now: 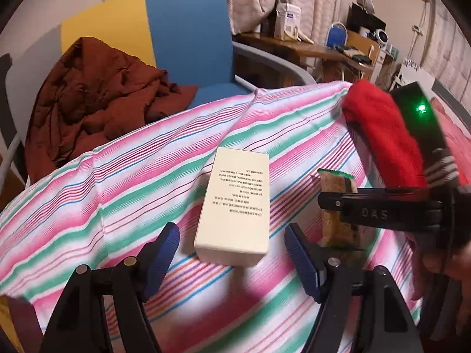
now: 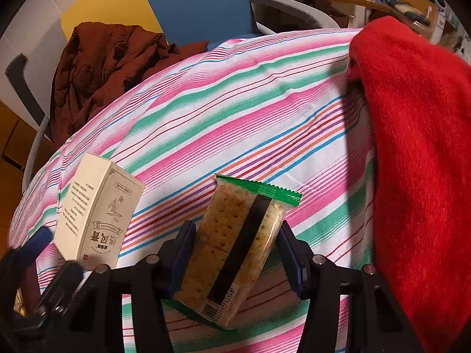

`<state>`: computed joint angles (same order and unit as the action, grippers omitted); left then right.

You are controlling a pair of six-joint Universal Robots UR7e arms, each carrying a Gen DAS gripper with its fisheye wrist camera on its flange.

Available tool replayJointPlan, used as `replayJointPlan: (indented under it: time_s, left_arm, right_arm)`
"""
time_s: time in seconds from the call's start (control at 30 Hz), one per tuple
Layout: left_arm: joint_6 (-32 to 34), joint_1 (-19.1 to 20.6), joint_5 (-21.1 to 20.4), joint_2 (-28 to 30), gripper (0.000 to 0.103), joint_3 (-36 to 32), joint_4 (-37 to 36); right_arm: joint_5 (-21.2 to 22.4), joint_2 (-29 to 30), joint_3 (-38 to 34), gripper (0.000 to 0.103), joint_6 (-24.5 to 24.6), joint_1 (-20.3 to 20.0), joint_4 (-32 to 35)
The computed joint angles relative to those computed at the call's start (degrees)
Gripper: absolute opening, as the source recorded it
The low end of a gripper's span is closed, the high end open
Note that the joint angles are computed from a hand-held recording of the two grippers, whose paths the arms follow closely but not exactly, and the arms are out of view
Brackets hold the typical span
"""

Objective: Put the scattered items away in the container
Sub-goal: 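Grasp the cracker packet with the right tool while the left tool grasps the cream white box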

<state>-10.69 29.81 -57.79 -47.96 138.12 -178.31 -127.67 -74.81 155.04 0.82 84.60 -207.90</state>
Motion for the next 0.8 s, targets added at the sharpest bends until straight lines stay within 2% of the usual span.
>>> replayJointPlan:
  time_s: [0.2,0.3,0.33,0.37,0.47,0.67,0.8]
  left_arm:
    - [2.1,2.1,-1.1,2.2,0.075,-2.4,0.0]
    - [2.8,2.7,-2.2,3.3,0.068,-2.4,-2.2]
    - [2.9,3.3,-3.3,3.5,0.056,-2.2,-3.4]
    - [2.7,3.6,-3.8,3.8,0.053,-2.1,-4.0]
    - [3.9,3.6,-4.0,4.4,0.052,-0.4,-9.2]
    - [3.9,1.4,0.8,6.9,0.051,4.1,-20.5]
    - [3.6,0.3,2.5,7.5,0.05,5.8,-23.4]
  right_arm:
    - [-1.3,-0.5,0.6,0.056,-0.4,0.7,0.1]
    - [-1.2,-0.7,0.8,0.056,-0.5,0.6,0.0]
    - [-1.4,-0.5,0.7,0.056,-0.6,0.7,0.0]
    - [-1.6,-0.3,0.6,0.056,-0.7,0.8,-0.1]
    - [-2.3,0.8,-0.2,0.056,-1.3,1.0,-0.5]
    - [-2.3,1.2,-0.4,0.056,-2.0,0.8,-1.2]
    - [-2.6,1.7,-0.3,0.056,-2.8,1.1,-1.9]
